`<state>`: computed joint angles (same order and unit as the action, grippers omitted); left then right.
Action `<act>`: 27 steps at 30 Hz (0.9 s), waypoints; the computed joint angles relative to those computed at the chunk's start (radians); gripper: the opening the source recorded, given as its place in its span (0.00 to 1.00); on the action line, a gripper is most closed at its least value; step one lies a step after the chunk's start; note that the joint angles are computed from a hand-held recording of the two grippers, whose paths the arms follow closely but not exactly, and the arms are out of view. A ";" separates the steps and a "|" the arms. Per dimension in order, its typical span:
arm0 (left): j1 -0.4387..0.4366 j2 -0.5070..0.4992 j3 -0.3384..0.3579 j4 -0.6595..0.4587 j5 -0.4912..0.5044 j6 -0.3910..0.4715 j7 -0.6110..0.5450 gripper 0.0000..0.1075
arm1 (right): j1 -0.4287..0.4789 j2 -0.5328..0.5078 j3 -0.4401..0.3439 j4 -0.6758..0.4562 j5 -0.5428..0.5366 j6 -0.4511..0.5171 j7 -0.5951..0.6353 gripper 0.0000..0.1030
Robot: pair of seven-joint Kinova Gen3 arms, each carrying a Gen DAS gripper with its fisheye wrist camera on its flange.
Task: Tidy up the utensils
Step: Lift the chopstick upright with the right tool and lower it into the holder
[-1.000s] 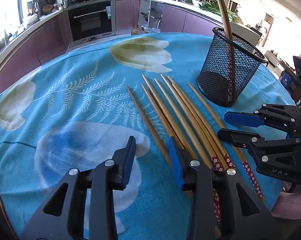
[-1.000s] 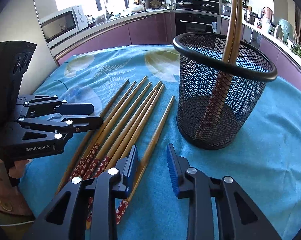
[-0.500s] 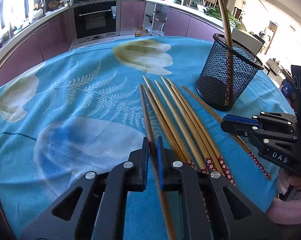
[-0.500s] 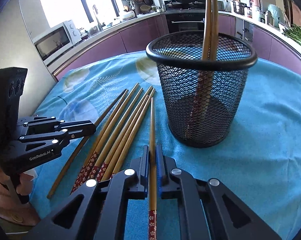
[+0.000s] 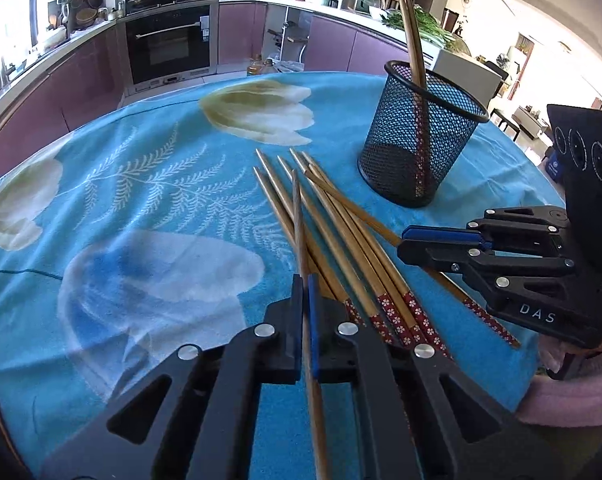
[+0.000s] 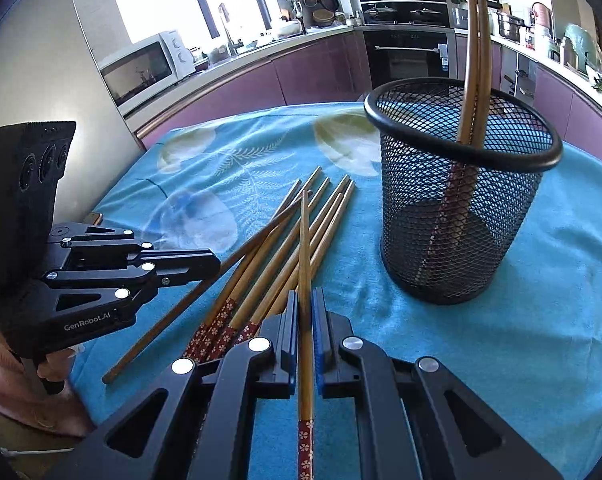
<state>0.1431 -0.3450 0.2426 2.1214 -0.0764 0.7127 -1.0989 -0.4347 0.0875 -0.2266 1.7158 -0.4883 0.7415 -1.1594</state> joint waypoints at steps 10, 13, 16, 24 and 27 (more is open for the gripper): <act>0.013 0.024 -0.041 0.012 0.018 -0.010 -0.040 0.14 | -0.021 0.014 -0.005 -0.009 0.068 0.002 -0.054 0.07; 0.011 0.026 -0.049 0.012 0.028 -0.015 -0.054 0.14 | -0.020 0.015 -0.006 -0.008 0.065 -0.001 -0.051 0.07; -0.009 0.034 -0.024 0.003 0.008 -0.008 -0.031 0.08 | -0.017 0.016 -0.006 -0.009 0.057 -0.002 -0.051 0.06; 0.010 -0.023 -0.045 -0.015 0.030 -0.007 -0.049 0.07 | 0.036 -0.047 0.014 0.023 -0.094 -0.009 0.084 0.06; 0.025 -0.058 -0.071 -0.034 0.057 -0.001 -0.095 0.07 | 0.060 -0.085 0.041 0.035 -0.195 -0.005 0.163 0.06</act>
<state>0.1685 -0.4027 0.1717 2.0875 -0.0195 0.7116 -1.1943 -0.3751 0.0024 -0.1859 1.7511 -0.6830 0.7365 -0.9963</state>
